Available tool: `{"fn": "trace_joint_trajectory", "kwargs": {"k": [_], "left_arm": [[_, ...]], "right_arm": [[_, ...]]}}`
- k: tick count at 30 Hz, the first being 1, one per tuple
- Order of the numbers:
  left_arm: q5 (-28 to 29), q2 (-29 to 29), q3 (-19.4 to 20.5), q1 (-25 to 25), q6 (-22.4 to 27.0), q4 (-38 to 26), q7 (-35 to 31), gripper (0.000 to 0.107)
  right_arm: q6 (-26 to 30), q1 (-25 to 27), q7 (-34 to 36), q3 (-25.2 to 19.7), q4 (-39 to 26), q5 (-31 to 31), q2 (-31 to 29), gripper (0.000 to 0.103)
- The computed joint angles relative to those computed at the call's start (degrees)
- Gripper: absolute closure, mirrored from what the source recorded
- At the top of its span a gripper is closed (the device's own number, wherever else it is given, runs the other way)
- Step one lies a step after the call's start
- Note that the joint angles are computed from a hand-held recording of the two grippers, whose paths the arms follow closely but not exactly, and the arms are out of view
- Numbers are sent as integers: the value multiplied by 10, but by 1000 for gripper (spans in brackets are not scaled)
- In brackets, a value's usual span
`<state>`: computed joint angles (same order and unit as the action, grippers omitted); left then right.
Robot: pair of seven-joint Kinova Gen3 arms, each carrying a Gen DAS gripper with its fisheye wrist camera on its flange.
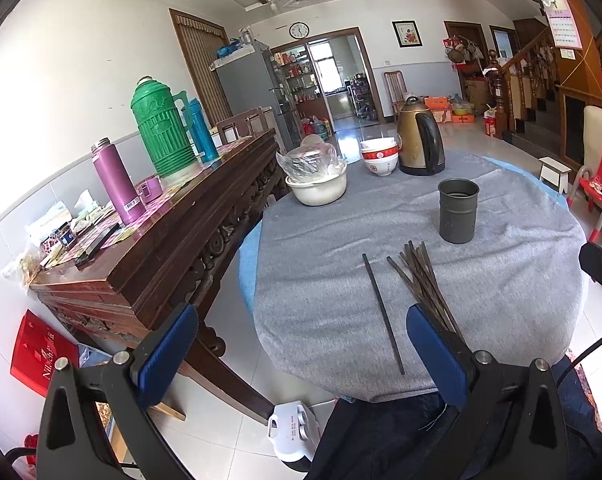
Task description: Organize utensils
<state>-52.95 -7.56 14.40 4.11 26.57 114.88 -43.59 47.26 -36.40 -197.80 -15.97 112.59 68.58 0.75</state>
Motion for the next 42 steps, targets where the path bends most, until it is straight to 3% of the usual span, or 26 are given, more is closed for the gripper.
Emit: {"fn": "trace_joint_trajectory", "kwargs": {"k": [42], "left_arm": [[26, -9, 6, -24, -21, 10, -21, 4]], "right_arm": [[-7, 1, 2, 3, -2, -16, 3, 0]]}}
